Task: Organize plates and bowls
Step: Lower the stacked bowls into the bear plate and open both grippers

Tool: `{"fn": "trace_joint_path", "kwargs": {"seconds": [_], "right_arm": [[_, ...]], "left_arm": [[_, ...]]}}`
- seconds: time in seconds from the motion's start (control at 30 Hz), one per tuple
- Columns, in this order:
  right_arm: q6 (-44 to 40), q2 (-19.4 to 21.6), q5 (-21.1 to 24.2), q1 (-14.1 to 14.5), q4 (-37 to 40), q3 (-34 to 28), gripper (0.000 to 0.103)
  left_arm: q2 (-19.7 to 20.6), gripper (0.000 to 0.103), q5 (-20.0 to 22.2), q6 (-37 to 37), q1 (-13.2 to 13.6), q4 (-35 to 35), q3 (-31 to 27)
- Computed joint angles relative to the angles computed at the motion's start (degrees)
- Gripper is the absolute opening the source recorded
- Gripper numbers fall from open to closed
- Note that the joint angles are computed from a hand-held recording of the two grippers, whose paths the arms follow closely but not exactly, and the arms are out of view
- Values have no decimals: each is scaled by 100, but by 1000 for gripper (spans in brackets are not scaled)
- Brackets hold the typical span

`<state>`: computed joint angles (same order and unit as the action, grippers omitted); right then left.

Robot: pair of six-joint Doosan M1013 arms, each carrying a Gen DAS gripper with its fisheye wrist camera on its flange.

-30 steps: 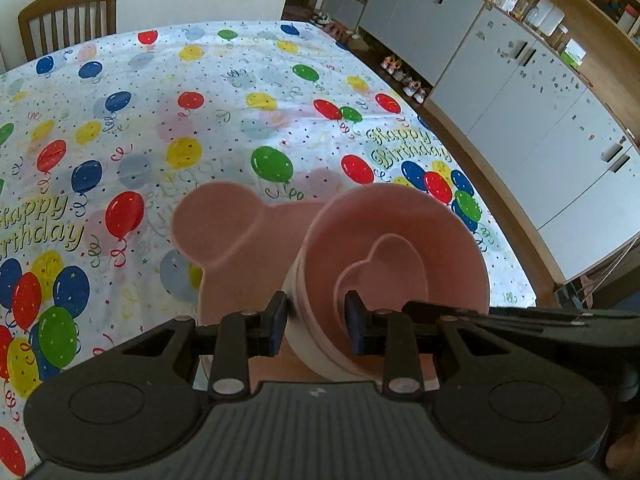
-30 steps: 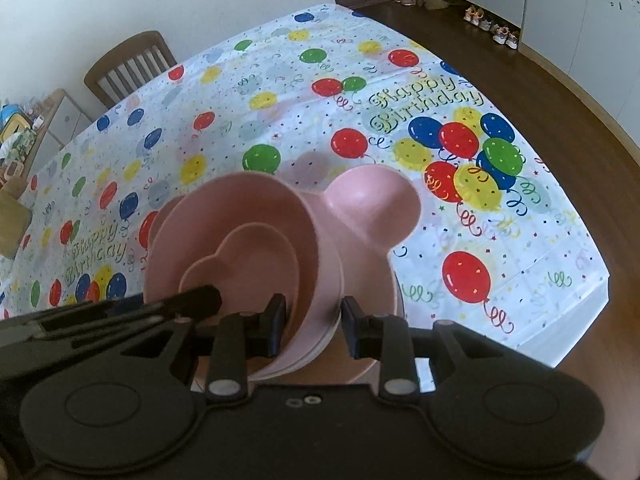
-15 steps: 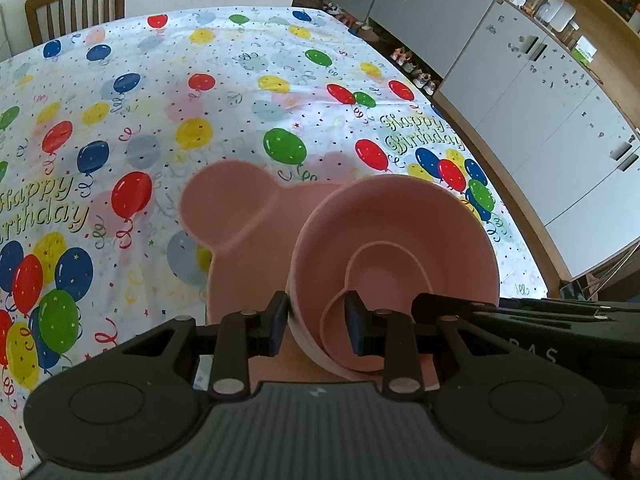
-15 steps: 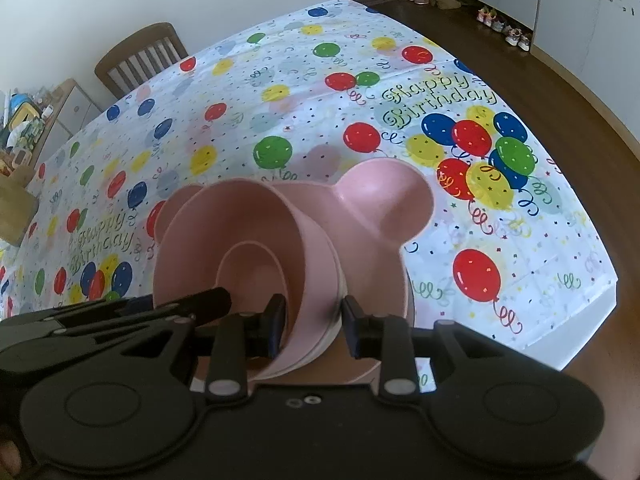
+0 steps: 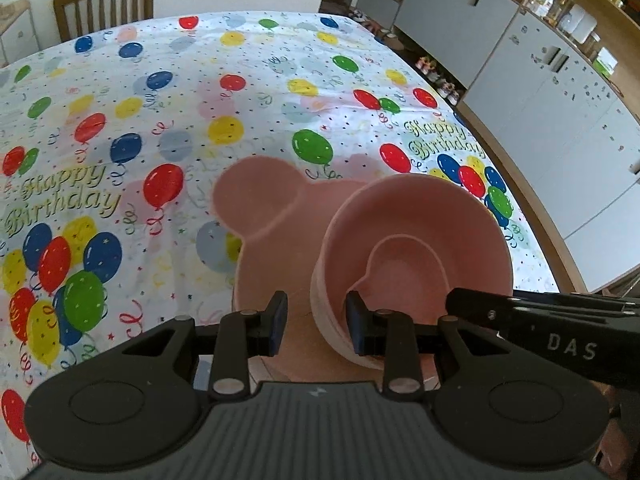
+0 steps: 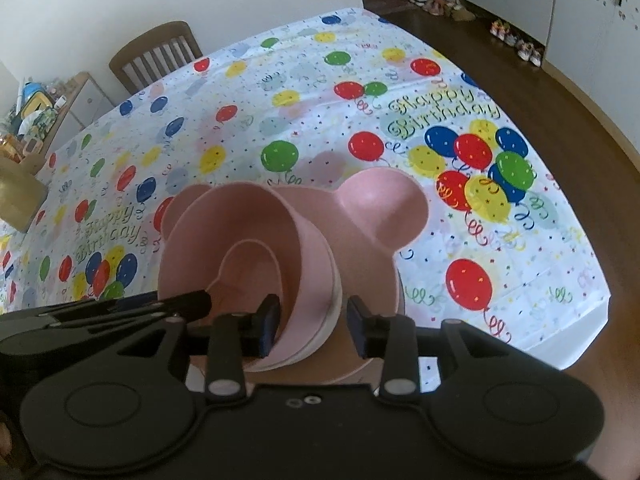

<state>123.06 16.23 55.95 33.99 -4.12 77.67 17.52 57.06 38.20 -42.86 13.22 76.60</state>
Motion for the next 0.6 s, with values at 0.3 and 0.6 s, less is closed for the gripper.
{"fn": "trace_joint_path", "kwargs": {"seconds": [0.3, 0.6], "right_arm": [[-269, -204, -268, 20, -51, 174, 42], [-486, -455, -650, 96, -92, 364, 53]], "left_arm": [[-167, 50, 74, -548, -182, 507, 101], [-410, 65, 63, -862, -385, 960, 228]]}}
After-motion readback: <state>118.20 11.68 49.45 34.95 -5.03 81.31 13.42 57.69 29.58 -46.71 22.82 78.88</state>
